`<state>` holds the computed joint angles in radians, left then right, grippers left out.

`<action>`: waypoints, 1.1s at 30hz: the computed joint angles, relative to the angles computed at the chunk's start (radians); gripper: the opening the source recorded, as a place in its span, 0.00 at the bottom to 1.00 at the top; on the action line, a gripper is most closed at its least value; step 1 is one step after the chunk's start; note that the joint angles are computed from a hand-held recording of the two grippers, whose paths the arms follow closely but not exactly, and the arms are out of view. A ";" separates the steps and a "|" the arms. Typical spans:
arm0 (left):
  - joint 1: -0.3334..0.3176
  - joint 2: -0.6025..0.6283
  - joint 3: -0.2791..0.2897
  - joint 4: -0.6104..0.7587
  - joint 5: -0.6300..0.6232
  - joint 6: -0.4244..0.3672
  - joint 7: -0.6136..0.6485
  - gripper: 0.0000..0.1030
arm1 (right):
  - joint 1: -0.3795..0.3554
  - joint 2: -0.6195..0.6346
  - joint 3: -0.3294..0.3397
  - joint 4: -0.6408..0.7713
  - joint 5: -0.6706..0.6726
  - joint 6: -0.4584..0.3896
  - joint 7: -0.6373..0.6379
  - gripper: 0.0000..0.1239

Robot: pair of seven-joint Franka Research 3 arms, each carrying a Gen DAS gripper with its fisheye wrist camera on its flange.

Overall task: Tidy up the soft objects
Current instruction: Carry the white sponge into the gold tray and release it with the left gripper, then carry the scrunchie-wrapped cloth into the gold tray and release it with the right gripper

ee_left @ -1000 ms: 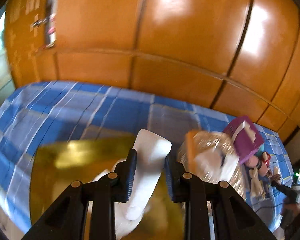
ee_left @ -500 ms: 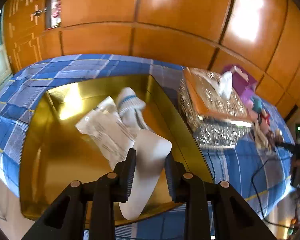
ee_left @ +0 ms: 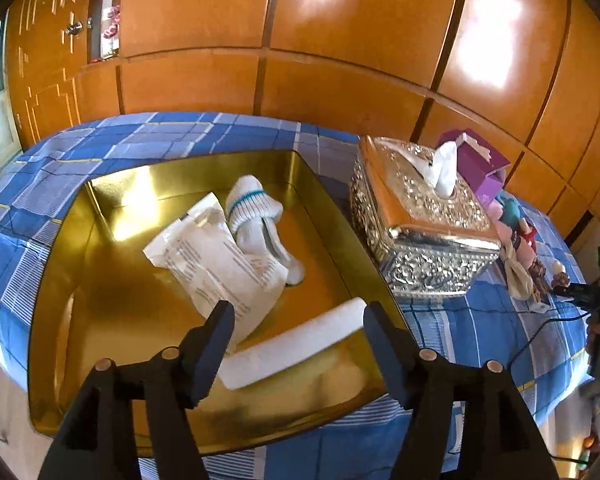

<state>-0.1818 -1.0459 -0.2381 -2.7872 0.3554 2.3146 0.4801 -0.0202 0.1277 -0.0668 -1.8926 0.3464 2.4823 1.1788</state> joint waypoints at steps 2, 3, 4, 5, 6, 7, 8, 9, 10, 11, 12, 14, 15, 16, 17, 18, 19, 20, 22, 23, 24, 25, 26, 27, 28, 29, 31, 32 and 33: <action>0.002 -0.002 0.001 0.003 0.004 -0.004 0.003 0.66 | 0.002 -0.002 0.001 0.012 -0.001 -0.003 0.006 0.22; 0.003 -0.002 0.002 0.004 0.005 -0.005 0.004 0.67 | 0.004 -0.001 0.002 0.021 -0.005 -0.004 0.009 0.22; 0.003 -0.003 0.002 0.006 0.006 -0.007 0.006 0.67 | 0.007 0.001 0.003 0.031 -0.006 -0.007 0.010 0.22; 0.004 -0.005 0.002 0.006 0.007 -0.009 0.008 0.67 | 0.010 0.003 0.006 0.042 -0.007 -0.010 0.010 0.22; 0.004 -0.005 0.002 0.008 0.009 -0.011 0.010 0.67 | 0.016 0.007 0.009 0.060 -0.017 -0.013 0.014 0.22; 0.005 -0.006 0.002 0.009 0.010 -0.013 0.012 0.67 | 0.024 0.012 0.011 0.077 -0.034 -0.017 0.023 0.22; 0.007 -0.009 0.001 0.010 0.013 -0.017 0.012 0.67 | 0.034 0.021 0.014 0.102 -0.058 -0.024 0.039 0.22; 0.007 -0.014 0.000 0.009 0.015 -0.018 0.013 0.67 | 0.044 0.032 0.019 0.130 -0.071 -0.032 0.048 0.22; 0.008 -0.018 0.000 0.009 0.017 -0.019 0.014 0.67 | 0.053 0.042 0.024 0.157 -0.080 -0.041 0.055 0.22; 0.009 -0.024 0.001 0.009 0.020 -0.022 0.016 0.68 | 0.061 0.050 0.029 0.179 -0.084 -0.048 0.058 0.22; 0.010 -0.029 0.001 0.009 0.021 -0.025 0.016 0.68 | 0.073 0.058 0.039 0.209 -0.088 -0.056 0.057 0.22; 0.012 -0.038 0.004 0.007 0.022 -0.031 0.019 0.68 | 0.096 0.073 0.053 0.259 -0.096 -0.069 0.052 0.22; 0.013 -0.043 0.006 0.006 0.022 -0.034 0.019 0.68 | 0.111 0.087 0.063 0.298 -0.102 -0.078 0.047 0.22; 0.014 -0.049 0.006 0.004 0.023 -0.035 0.019 0.68 | 0.123 0.096 0.069 0.324 -0.103 -0.085 0.044 0.22; 0.015 -0.057 0.008 0.000 0.023 -0.038 0.020 0.68 | 0.135 0.106 0.077 0.353 -0.102 -0.094 0.040 0.22; 0.016 -0.060 0.008 -0.001 0.023 -0.041 0.020 0.68 | 0.152 0.116 0.089 0.388 -0.100 -0.105 0.035 0.22; 0.016 -0.066 0.009 -0.003 0.022 -0.044 0.020 0.68 | 0.166 0.128 0.098 0.420 -0.098 -0.116 0.032 0.22; 0.016 -0.070 0.009 -0.005 0.020 -0.046 0.019 0.68 | 0.179 0.143 0.105 0.453 -0.093 -0.127 0.027 0.22; 0.016 -0.080 0.008 -0.009 0.021 -0.051 0.019 0.68 | 0.206 0.164 0.130 0.512 -0.070 -0.154 -0.001 0.22; 0.017 -0.085 0.007 -0.010 0.021 -0.055 0.019 0.68 | 0.221 0.169 0.147 0.535 -0.054 -0.169 -0.029 0.22; 0.019 -0.090 0.007 -0.011 0.022 -0.059 0.018 0.68 | 0.231 0.170 0.156 0.544 -0.039 -0.176 -0.050 0.22; 0.020 -0.096 0.007 -0.014 0.023 -0.063 0.016 0.68 | 0.241 0.162 0.174 0.543 -0.009 -0.187 -0.090 0.22; 0.023 -0.105 0.006 -0.016 0.024 -0.071 0.014 0.68 | 0.248 0.147 0.195 0.536 0.033 -0.205 -0.146 0.22; 0.027 -0.113 0.005 -0.018 0.027 -0.080 0.012 0.68 | 0.252 0.127 0.209 0.518 0.076 -0.224 -0.198 0.22; 0.032 -0.123 0.005 -0.020 0.030 -0.091 0.010 0.68 | 0.257 0.107 0.220 0.499 0.118 -0.248 -0.251 0.23; 0.036 -0.129 0.006 -0.022 0.033 -0.099 0.008 0.68 | 0.264 0.081 0.229 0.471 0.158 -0.270 -0.307 0.23; 0.048 -0.149 0.007 -0.026 0.037 -0.126 -0.001 0.68 | 0.285 0.013 0.238 0.388 0.221 -0.317 -0.429 0.23; 0.057 -0.162 0.006 -0.028 0.040 -0.145 -0.009 0.68 | 0.299 -0.029 0.241 0.334 0.253 -0.348 -0.489 0.23; 0.063 -0.171 0.005 -0.029 0.044 -0.158 -0.015 0.68 | 0.313 -0.057 0.237 0.297 0.275 -0.371 -0.525 0.23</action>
<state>-0.1187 -1.2165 -0.2332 -2.8158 0.3993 2.1563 0.4655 0.2924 0.0711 0.1703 -1.5951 0.6217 2.1112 0.6543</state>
